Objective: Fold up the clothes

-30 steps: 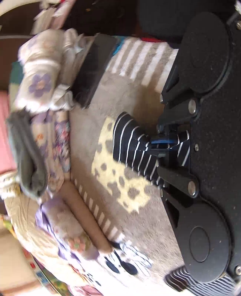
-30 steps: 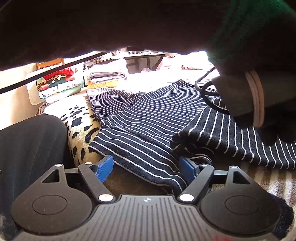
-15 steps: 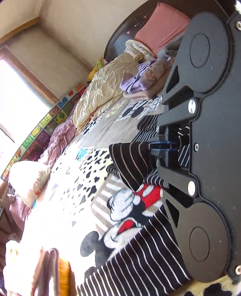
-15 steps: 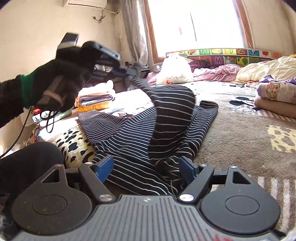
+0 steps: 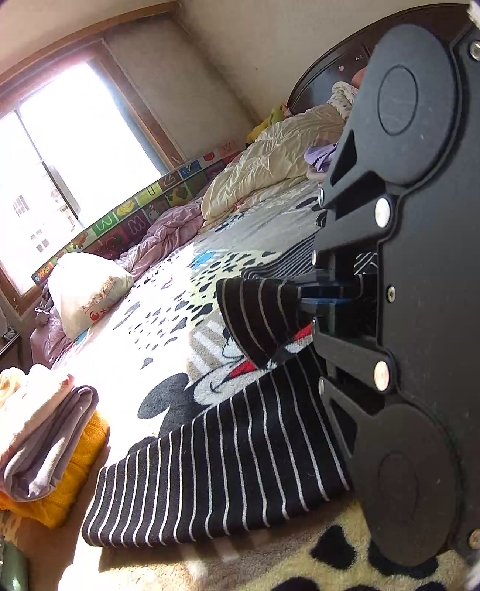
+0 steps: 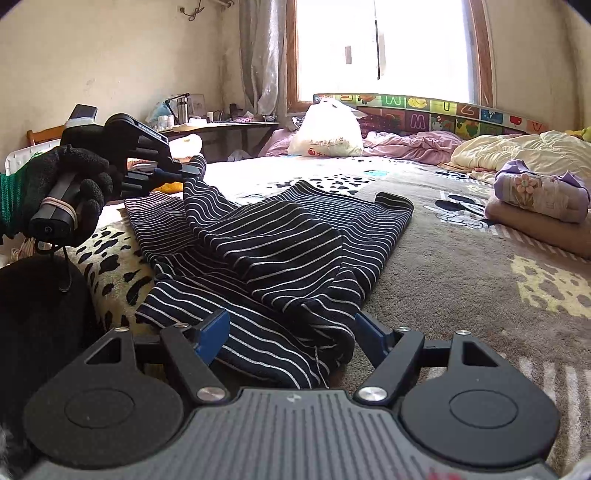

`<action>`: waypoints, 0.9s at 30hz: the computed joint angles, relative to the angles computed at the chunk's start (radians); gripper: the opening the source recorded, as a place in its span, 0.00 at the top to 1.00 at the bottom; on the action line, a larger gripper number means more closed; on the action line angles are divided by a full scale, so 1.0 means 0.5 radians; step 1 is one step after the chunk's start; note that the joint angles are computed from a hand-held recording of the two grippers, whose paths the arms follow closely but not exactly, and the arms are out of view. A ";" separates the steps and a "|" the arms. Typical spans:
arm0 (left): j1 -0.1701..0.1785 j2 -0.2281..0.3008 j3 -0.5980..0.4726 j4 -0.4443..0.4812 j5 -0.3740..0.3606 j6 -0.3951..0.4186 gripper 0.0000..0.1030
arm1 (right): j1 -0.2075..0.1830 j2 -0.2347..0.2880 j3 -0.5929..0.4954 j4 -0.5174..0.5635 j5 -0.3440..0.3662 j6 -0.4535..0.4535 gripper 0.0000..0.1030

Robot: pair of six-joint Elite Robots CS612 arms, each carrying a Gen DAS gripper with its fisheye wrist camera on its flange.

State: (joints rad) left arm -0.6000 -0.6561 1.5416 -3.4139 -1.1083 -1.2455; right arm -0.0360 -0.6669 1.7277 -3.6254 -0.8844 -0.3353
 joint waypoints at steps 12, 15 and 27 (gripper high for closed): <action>-0.088 -0.124 0.067 0.467 0.343 0.060 0.85 | 0.017 0.042 -0.053 -0.043 -0.120 0.084 0.29; -0.146 -0.139 0.001 0.629 0.578 0.242 0.73 | 0.020 0.056 -0.062 -0.118 -0.097 0.056 0.29; 0.022 0.453 -1.152 0.862 -0.654 0.942 0.71 | 0.058 0.079 -0.094 -0.094 0.032 -0.202 0.29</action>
State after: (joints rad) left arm -0.5888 -0.4294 0.9656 -2.9829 -1.4351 -0.7743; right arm -0.0070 -0.6276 1.6805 -3.6725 -0.8685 -0.4363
